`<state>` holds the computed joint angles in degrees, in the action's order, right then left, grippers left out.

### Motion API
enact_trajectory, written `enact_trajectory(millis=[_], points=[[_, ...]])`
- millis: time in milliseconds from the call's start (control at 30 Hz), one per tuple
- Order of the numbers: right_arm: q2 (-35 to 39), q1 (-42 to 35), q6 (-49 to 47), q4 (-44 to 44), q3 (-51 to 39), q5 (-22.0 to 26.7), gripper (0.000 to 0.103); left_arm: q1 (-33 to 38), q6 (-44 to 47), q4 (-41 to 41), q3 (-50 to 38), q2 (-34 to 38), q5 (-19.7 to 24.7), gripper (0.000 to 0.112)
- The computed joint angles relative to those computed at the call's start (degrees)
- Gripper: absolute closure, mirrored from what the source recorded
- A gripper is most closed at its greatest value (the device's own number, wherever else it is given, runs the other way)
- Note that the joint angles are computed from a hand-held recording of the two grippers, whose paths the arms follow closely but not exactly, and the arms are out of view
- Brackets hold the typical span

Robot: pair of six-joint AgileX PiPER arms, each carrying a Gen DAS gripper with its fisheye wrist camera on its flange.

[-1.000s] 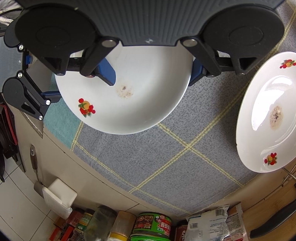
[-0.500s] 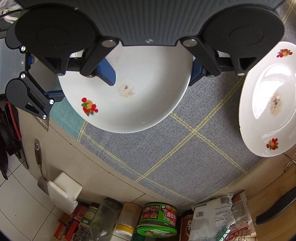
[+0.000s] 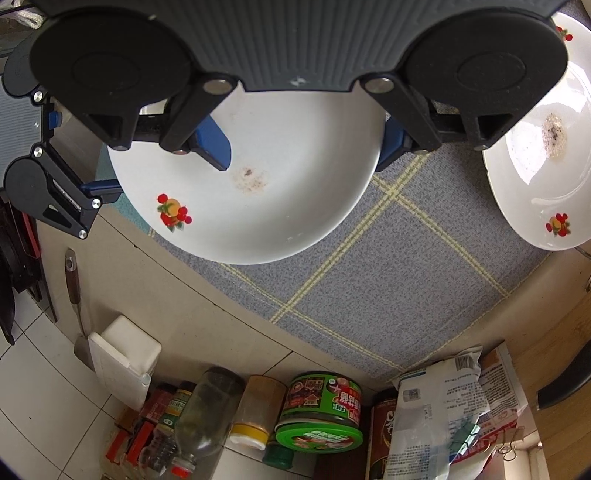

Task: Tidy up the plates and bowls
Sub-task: 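Lift the plate with the left gripper and carry it toward the green jar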

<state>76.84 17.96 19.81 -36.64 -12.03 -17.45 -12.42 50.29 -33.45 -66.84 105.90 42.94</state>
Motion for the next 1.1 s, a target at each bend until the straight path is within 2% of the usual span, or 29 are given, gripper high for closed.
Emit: enact_trajectory(millis=[400, 667, 1100], points=[[6.9, -8.0, 2.6, -8.2, -6.7, -1.8, 0.0, -1.4, 0.0, -0.2, -11.2, 8.6, 1.3, 0.032], [12.0, -11.0, 3.2, -10.2, -11.2, -2.9, 0.0, -1.8, -0.5, 0.1, -18.6, 13.9, 2.7, 0.032], [18.2, -13.2, 0.0, -6.7, -15.2, -3.6, 0.0, -3.3, -2.3, 1.2, -27.2, 21.2, 2.8, 0.032]])
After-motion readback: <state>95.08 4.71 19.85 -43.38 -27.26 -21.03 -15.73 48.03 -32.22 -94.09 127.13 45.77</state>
